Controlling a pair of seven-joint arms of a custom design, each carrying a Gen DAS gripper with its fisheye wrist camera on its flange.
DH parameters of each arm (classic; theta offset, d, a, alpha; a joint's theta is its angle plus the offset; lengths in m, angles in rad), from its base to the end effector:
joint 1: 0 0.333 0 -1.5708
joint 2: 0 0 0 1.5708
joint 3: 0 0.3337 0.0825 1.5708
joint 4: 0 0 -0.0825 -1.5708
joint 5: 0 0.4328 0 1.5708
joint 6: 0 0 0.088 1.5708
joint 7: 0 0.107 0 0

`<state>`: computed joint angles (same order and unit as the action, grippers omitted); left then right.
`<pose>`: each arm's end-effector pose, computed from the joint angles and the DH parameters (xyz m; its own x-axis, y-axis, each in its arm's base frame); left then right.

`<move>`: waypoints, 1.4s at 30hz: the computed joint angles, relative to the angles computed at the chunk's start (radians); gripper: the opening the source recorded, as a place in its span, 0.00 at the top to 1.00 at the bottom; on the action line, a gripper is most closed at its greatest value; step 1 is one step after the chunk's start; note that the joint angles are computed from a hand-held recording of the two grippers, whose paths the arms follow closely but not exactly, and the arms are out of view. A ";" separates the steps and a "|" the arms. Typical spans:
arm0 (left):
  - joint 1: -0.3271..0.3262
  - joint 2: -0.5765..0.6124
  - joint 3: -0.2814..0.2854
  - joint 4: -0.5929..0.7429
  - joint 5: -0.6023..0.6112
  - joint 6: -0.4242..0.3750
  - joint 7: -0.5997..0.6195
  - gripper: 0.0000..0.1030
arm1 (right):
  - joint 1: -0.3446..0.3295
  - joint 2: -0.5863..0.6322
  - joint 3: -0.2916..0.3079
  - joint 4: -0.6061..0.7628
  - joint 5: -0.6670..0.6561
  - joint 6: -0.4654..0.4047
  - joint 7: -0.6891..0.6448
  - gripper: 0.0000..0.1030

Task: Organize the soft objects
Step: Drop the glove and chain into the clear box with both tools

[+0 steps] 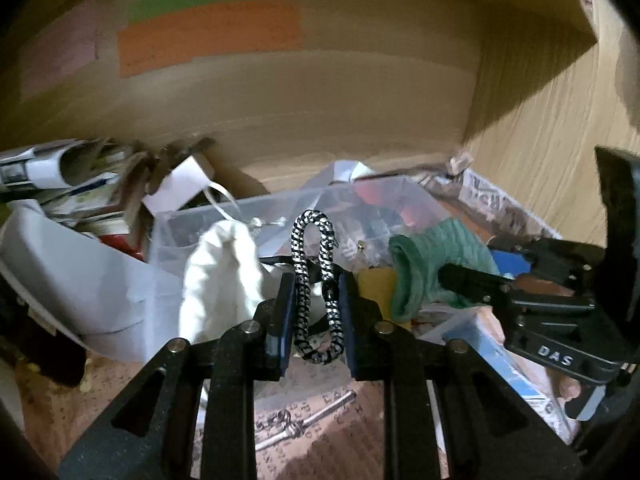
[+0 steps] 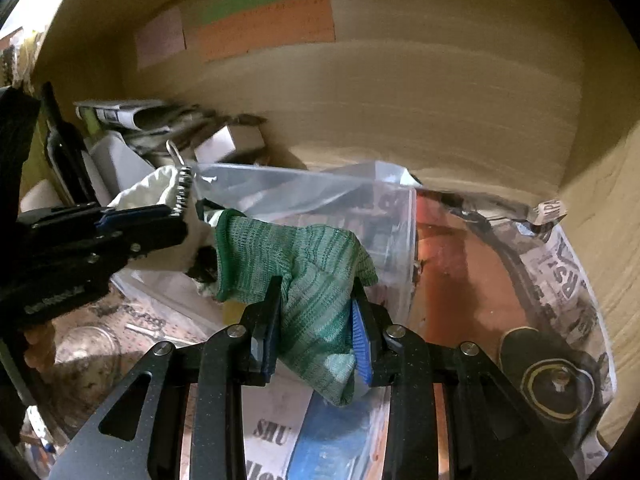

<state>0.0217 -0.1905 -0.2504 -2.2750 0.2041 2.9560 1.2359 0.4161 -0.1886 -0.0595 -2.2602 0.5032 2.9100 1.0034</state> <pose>0.5549 -0.1499 0.5285 -0.1091 -0.9935 0.0318 -0.6415 0.0460 -0.7658 0.5474 0.1708 0.5275 0.4714 -0.8816 -0.0251 -0.5760 -0.2862 -0.7657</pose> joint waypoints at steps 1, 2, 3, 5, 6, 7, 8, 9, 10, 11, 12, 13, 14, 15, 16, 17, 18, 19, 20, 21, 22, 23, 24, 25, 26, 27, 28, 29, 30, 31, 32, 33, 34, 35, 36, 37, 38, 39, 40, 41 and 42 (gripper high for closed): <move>0.008 0.014 -0.008 0.011 0.018 -0.006 -0.009 0.81 | -0.001 0.001 0.000 0.002 -0.002 -0.002 0.000 0.72; 0.010 0.021 -0.011 0.016 0.030 -0.008 -0.019 0.80 | -0.002 0.001 0.001 0.002 -0.005 -0.003 -0.002 0.71; 0.008 0.028 -0.010 0.021 0.037 -0.011 -0.021 0.76 | -0.003 0.001 0.001 0.002 -0.007 -0.005 -0.005 0.69; 0.003 0.038 -0.007 0.028 0.056 -0.018 -0.028 0.66 | -0.012 0.004 0.009 0.001 -0.029 0.002 0.008 0.68; 0.003 0.042 -0.007 0.029 0.070 -0.019 -0.037 0.59 | -0.019 0.004 0.016 -0.002 -0.049 0.010 0.024 0.66; 0.008 0.046 -0.010 0.031 0.093 -0.020 -0.057 0.56 | -0.018 0.007 0.015 0.000 -0.054 0.013 0.025 0.61; 0.009 0.054 -0.006 0.036 0.105 -0.017 -0.065 0.53 | -0.024 0.005 0.020 -0.005 -0.072 0.020 0.040 0.59; 0.006 0.055 -0.001 0.036 0.109 -0.016 -0.071 0.52 | -0.025 0.006 0.022 -0.005 -0.085 0.026 0.050 0.53; 0.000 0.055 0.006 0.033 0.104 -0.013 -0.069 0.52 | -0.025 0.006 0.022 -0.007 -0.093 0.034 0.057 0.50; -0.007 0.055 0.013 0.032 0.094 -0.010 -0.065 0.51 | -0.022 0.001 0.020 -0.013 -0.098 0.045 0.060 0.49; -0.014 0.048 0.020 0.025 0.077 -0.008 -0.057 0.51 | -0.016 -0.001 0.015 -0.014 -0.097 0.050 0.058 0.47; -0.022 0.041 0.028 0.019 0.055 -0.001 -0.043 0.51 | -0.007 -0.003 0.007 -0.015 -0.092 0.054 0.052 0.45; -0.022 0.033 0.029 0.012 0.047 0.003 -0.040 0.51 | 0.000 -0.009 0.002 -0.019 -0.087 0.061 0.047 0.44; -0.020 0.023 0.028 0.002 0.041 0.011 -0.039 0.51 | 0.006 -0.013 -0.003 -0.023 -0.085 0.067 0.044 0.41; -0.020 0.008 0.028 -0.011 0.030 0.022 -0.034 0.51 | 0.012 -0.017 -0.007 -0.027 -0.084 0.074 0.044 0.40; -0.016 0.001 0.024 -0.016 0.023 0.028 -0.032 0.51 | 0.023 -0.024 -0.016 -0.031 -0.076 0.079 0.037 0.40; -0.011 -0.009 0.019 -0.025 0.017 0.037 -0.032 0.51 | 0.032 -0.028 -0.024 -0.032 -0.069 0.081 0.032 0.40; -0.002 -0.021 0.012 -0.034 0.014 0.048 -0.036 0.51 | 0.044 -0.035 -0.034 -0.035 -0.059 0.084 0.024 0.40; 0.008 -0.039 0.003 -0.046 0.012 0.061 -0.042 0.51 | 0.059 -0.047 -0.046 -0.041 -0.042 0.089 0.010 0.40; 0.024 -0.058 -0.011 -0.060 0.014 0.077 -0.052 0.51 | 0.069 -0.055 -0.054 -0.044 -0.035 0.094 0.005 0.40; 0.035 -0.074 -0.021 -0.072 0.009 0.089 -0.055 0.51 | 0.081 -0.067 -0.063 -0.050 -0.026 0.103 -0.002 0.40; 0.050 -0.095 -0.034 -0.087 0.005 0.105 -0.060 0.51 | 0.102 -0.083 -0.080 -0.057 -0.009 0.111 -0.015 0.40; 0.068 -0.114 -0.050 -0.098 0.001 0.118 -0.066 0.51 | 0.128 -0.100 -0.102 -0.063 0.011 0.120 -0.032 0.40; 0.088 -0.136 -0.067 -0.112 -0.005 0.133 -0.073 0.51 | 0.149 -0.109 -0.118 -0.066 0.021 0.130 -0.041 0.40; 0.118 -0.162 -0.093 -0.126 -0.009 0.149 -0.086 0.51 | 0.174 -0.126 -0.138 -0.072 0.034 0.143 -0.054 0.40; 0.141 -0.179 -0.115 -0.135 -0.015 0.157 -0.091 0.50 | 0.196 -0.141 -0.156 -0.080 0.040 0.157 -0.061 0.40; 0.174 -0.204 -0.143 -0.147 -0.019 0.169 -0.103 0.50 | 0.217 -0.158 -0.172 -0.089 0.040 0.172 -0.064 0.40; 0.202 -0.230 -0.168 -0.160 -0.028 0.181 -0.113 0.50 | 0.240 -0.181 -0.188 -0.100 0.038 0.189 -0.066 0.40; 0.218 -0.248 -0.182 -0.169 -0.041 0.188 -0.115 0.49 | 0.259 -0.196 -0.201 -0.108 0.032 0.204 -0.064 0.39; 0.241 -0.276 -0.202 -0.182 -0.055 0.198 -0.125 0.48 | 0.271 -0.209 -0.208 -0.118 0.023 0.218 -0.058 0.35; 0.254 -0.294 -0.214 -0.191 -0.069 0.205 -0.125 0.47 | 0.286 -0.228 -0.217 -0.129 0.016 0.236 -0.055 0.33; 0.271 -0.317 -0.228 -0.201 -0.083 0.211 -0.127 0.47 | 0.304 -0.246 -0.227 -0.140 0.008 0.257 -0.052 0.30; 0.287 -0.344 -0.242 -0.214 -0.097 0.219 -0.129 0.47 | 0.320 -0.262 -0.238 -0.151 0.000 0.275 -0.049 0.28; 0.287 -0.360 -0.243 -0.223 -0.111 0.224 -0.122 0.46 | 0.332 -0.274 -0.246 -0.159 -0.010 0.286 -0.043 0.27; 0.292 -0.381 -0.248 -0.234 -0.125 0.231 -0.117 0.40 | 0.342 -0.286 -0.251 -0.166 -0.020 0.298 -0.035 0.26; 0.304 -0.409 -0.261 -0.248 -0.140 0.244 -0.118 0.37 | 0.350 -0.296 -0.256 -0.172 -0.031 0.307 -0.026 0.25; 0.314 -0.426 -0.271 -0.257 -0.153 0.253 -0.114 0.33 | 0.357 -0.306 -0.259 -0.179 -0.042 0.316 -0.017 0.23; 0.322 -0.446 -0.280 -0.267 -0.167 0.261 -0.108 0.31 | 0.361 -0.316 -0.261 -0.186 -0.052 0.323 -0.007 0.19; 0.320 -0.465 -0.280 -0.278 -0.179 0.268 -0.099 0.31 | 0.367 -0.323 -0.265 -0.192 -0.062 0.333 0.004 0.17; 0.319 -0.479 -0.282 -0.284 -0.191 0.273 -0.089 0.28 | 0.372 -0.330 -0.266 -0.198 -0.073 0.341 0.015 0.17; 0.318 -0.495 -0.284 -0.293 -0.206 0.276 -0.083 0.24 | 0.377 -0.337 -0.269 -0.204 -0.084 0.347 0.025 0.16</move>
<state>0.3394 -0.6857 -0.5345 -2.5684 -0.0018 3.2325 1.1534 0.7929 -0.5257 -0.3289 -2.4640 0.4196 3.2568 1.0286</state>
